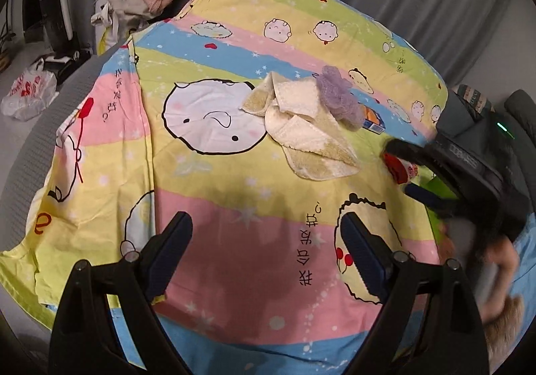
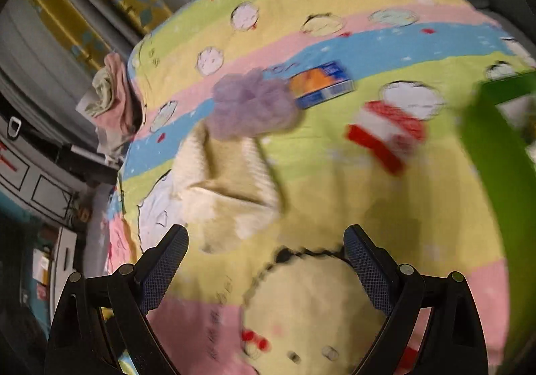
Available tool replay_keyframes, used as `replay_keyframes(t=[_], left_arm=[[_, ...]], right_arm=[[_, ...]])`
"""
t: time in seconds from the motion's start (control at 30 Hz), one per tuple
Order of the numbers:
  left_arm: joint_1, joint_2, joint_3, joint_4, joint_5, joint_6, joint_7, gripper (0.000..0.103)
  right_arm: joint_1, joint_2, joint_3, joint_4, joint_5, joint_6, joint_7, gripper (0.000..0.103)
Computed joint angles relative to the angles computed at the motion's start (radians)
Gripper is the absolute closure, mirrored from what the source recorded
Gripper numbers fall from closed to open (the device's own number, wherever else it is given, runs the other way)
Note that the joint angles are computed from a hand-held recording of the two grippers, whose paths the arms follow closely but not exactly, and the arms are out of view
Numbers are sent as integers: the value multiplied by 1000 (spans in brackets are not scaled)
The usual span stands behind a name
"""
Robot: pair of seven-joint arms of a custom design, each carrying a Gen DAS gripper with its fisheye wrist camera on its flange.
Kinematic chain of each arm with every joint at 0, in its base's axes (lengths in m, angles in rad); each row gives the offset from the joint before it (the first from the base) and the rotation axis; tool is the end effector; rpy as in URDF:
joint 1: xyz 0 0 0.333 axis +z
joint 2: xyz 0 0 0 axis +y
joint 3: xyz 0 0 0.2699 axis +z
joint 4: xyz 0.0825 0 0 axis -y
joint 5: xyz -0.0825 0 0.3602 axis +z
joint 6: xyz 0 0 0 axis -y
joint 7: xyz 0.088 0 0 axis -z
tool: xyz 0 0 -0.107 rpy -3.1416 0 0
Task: Organize soft objects
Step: 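Return the right gripper to the pile and grasp the cream towel, then lift the cream towel with the right gripper and carry it over the box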
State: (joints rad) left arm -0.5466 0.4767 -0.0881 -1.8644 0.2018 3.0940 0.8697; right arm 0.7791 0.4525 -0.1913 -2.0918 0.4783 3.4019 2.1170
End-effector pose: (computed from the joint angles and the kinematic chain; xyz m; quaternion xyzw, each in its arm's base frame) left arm 0.5167 -0.3936 0.3259 -0.6216 0.6910 -0.3627 0.0676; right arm 0.5178 0.2913 0.2864 -0.4948 0.7627 -0.0826 0.4082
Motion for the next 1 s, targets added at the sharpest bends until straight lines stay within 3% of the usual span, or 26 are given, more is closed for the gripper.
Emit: replay_keyframes(t=[0.07,0.13,0.2,0.27,0.3,0.33,0.37,0.4,0.43,0.53,0.63,0.67,0.7,0.77,0.83,0.93,1.0], left_arm=[[16,-1,-15,2,-13,-13,0,13],[21,-8,-15,-6,-15,3,-3,13],[29,-12,-20,-11,-20,22,2,13],[55,-8,-45,-7,-34,25,24,13],[68,-4,-58,-2,-44,20,35,13],[71,-2,-59,0,-51,17,39,13],[71,-2,-57,0,-56,16,40,13],[68,-2,-52,1,-59,14,39,13],[66,-3,-47,0,-62,14,37,13],[79,-11,-59,-13,-75,26,46,13],[76,-20,-52,-26,-82,32,48,13],[71,-21,-46,-26,-83,30,45,13],[63,-22,-36,-27,-81,29,40,13],[59,-23,-32,-30,-83,21,33,13],[68,-24,-42,-33,-86,15,34,13],[66,-31,-39,-46,-82,13,31,13],[80,-34,-56,-54,-84,11,41,13]], right_arm=[[-22,62,-4,119,-32,-99,15,8],[39,142,-102,241,-58,-206,69,8],[67,208,-162,329,-97,-273,121,11],[31,269,-144,416,-124,-330,138,30],[10,298,-119,461,-63,-353,73,34],[16,320,-128,484,-59,-368,78,44],[51,330,-173,473,-126,-342,153,71],[62,328,-193,455,-227,-319,231,85],[52,323,-177,451,-258,-317,243,90],[-22,261,-61,363,-225,-204,193,92],[-157,156,124,217,-274,-49,159,92],[-165,118,141,163,-315,-10,188,92],[-139,77,132,113,-285,9,164,92],[-8,28,46,68,-166,12,80,92],[38,-35,34,-15,-148,69,60,92],[195,-119,-49,-123,17,114,-67,92],[248,-165,-57,-188,109,147,-131,92]])
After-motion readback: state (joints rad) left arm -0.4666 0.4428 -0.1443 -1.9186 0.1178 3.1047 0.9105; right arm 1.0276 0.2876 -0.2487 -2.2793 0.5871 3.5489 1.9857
